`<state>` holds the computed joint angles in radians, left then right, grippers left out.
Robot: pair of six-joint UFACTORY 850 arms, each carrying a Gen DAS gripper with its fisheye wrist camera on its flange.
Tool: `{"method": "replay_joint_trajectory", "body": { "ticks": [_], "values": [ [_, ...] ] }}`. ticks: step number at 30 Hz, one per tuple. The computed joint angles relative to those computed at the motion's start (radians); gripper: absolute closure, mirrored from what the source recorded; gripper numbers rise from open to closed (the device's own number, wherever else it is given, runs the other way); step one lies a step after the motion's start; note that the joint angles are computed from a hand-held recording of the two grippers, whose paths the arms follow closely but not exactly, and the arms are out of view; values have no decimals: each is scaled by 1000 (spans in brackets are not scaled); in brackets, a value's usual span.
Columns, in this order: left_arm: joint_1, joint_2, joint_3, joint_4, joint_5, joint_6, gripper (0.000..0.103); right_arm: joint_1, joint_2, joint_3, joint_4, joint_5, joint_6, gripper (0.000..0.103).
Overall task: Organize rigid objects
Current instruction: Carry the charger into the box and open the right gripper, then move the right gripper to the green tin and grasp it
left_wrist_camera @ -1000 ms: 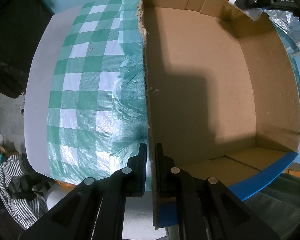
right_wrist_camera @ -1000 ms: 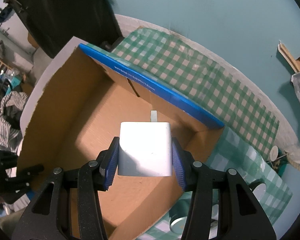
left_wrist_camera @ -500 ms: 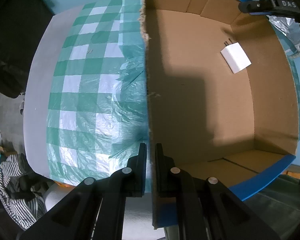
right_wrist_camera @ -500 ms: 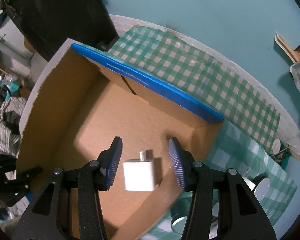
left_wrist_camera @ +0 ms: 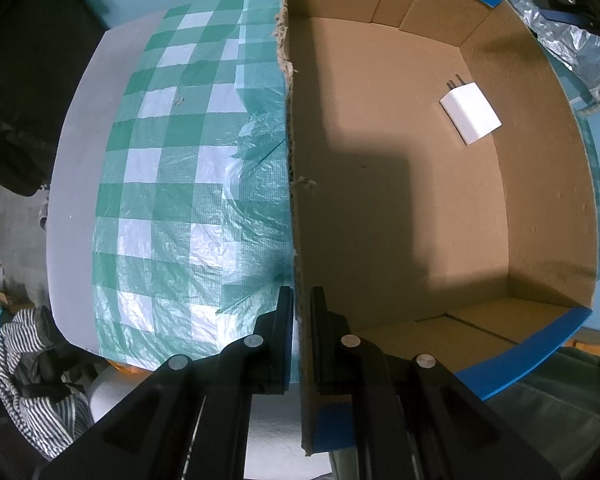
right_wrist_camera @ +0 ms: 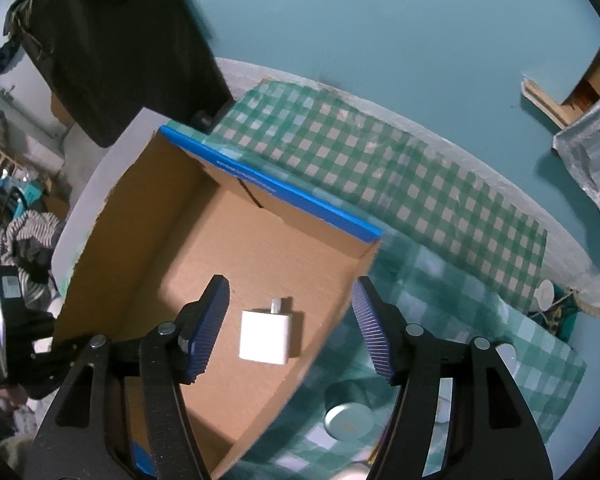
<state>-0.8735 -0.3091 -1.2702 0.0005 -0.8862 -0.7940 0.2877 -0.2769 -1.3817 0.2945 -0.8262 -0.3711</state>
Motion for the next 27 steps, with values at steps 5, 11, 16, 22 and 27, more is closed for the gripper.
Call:
{"method": "replay_joint_trajectory", "body": {
  "ticks": [5, 11, 16, 22, 27],
  "values": [
    [-1, -1, -1, 1, -2, -2, 95, -30, 33, 27, -15, -4, 1, 37],
    [-2, -2, 1, 1, -1, -5, 95, -66, 72, 81, -42, -6, 4, 35],
    [-3, -1, 3, 4, -1, -7, 95, -88, 100, 132, -46, -12, 1, 35],
    [-3, -1, 7, 3, 4, -13, 95, -103, 126, 188, -56, -17, -8, 35],
    [-2, -4, 5, 4, 4, -17, 95, -108, 136, 234, -61, -13, -5, 35]
  ]
}}
